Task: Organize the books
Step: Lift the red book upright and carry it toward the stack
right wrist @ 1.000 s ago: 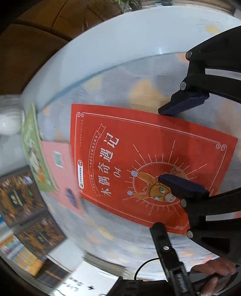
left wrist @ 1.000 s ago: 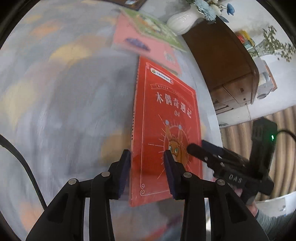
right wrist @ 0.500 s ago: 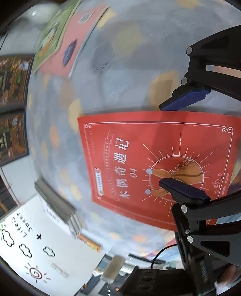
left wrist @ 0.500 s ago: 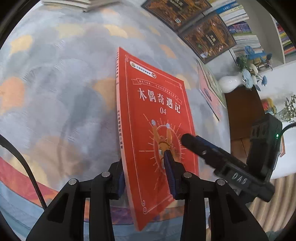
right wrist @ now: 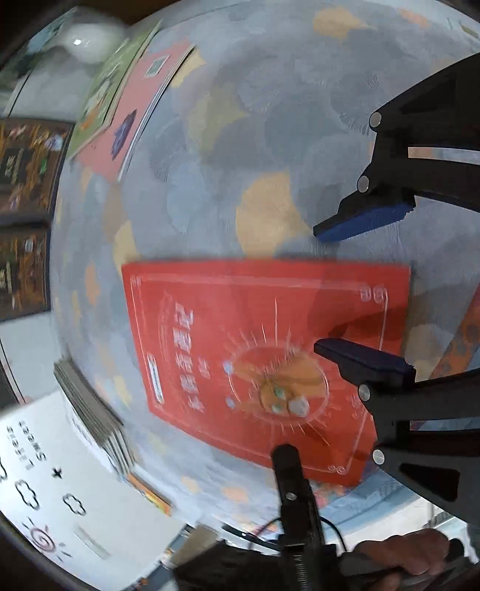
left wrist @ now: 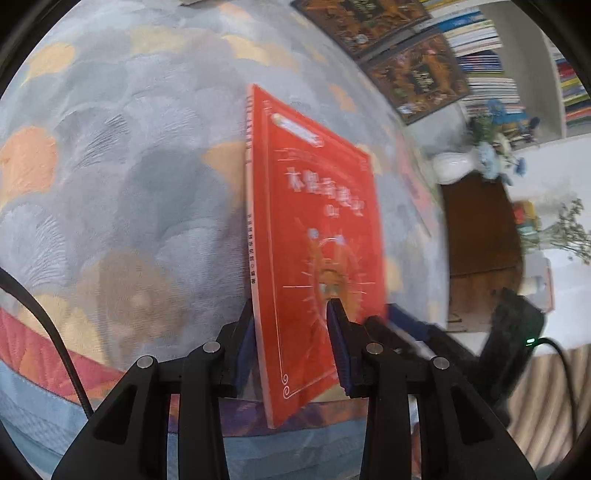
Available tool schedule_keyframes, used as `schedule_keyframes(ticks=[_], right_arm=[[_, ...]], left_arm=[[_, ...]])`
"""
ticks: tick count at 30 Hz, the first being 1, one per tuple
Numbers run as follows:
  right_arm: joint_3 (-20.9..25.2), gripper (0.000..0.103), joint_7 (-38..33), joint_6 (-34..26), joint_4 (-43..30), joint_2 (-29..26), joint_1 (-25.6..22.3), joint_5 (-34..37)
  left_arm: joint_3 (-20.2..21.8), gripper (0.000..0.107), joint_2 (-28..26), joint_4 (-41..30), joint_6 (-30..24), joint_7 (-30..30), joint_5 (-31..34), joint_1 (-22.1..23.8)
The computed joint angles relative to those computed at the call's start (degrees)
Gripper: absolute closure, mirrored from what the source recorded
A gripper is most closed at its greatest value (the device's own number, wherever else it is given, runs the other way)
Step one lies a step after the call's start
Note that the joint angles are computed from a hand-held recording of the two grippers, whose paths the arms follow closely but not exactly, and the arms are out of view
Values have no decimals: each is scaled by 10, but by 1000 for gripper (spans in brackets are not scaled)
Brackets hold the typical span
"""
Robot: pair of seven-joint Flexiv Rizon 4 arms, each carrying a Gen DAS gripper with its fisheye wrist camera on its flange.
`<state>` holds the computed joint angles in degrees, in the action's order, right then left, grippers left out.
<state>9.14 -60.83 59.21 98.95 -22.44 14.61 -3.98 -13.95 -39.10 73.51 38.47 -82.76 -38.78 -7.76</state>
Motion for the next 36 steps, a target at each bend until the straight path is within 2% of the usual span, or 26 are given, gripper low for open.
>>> schedule_keyframes(ticks=[3, 7, 8, 9, 12, 15, 16, 19, 21, 22, 24, 28, 34, 36], right_arm=[[-3, 47, 9, 10, 8, 1, 4, -7], [28, 47, -19, 25, -1, 0, -31, 70], [33, 47, -26, 26, -3, -1, -37, 86], [36, 47, -32, 28, -4, -1, -41, 98], [31, 47, -36, 24, -8, -2, -35, 101], [27, 45, -38, 20, -2, 3, -29, 93], [30, 44, -45, 12, -5, 5, -33, 98], [52, 38, -91, -47, -44, -3, -61, 149], [58, 30, -113, -90, -60, 0, -77, 186], [56, 30, -118, -100, -61, 3, -77, 197], [55, 30, -131, -111, -65, 8, -89, 236], [77, 29, -187, -128, -85, 3, -148, 411], [95, 29, -278, -131, -107, -22, -199, 628], [97, 40, -305, -129, -119, -37, -205, 681]], left_arm=[[-26, 76, 12, 16, 35, 36, -45, 8], [-22, 78, 14, 14, 57, 48, -48, -2], [-12, 81, 10, 8, 56, 35, -34, -8], [-5, 87, 5, 3, 47, 19, -23, -12], [2, 88, 8, 21, 57, -23, -17, -18], [-3, 89, 15, 41, 80, -26, -18, -18], [-8, 92, 15, 40, 80, -27, -23, -14], [-48, 95, 12, 55, 85, -25, -105, 10], [-70, 95, 10, 67, 97, -27, -174, 21], [-73, 95, 9, 68, 97, -28, -192, 23], [-78, 95, 5, 61, 91, -26, -220, 25], [-73, 95, -7, 32, 64, -38, -224, 18], [-81, 95, -15, 25, 44, -49, -260, 20], [-85, 95, -14, 33, 38, -48, -280, 24]])
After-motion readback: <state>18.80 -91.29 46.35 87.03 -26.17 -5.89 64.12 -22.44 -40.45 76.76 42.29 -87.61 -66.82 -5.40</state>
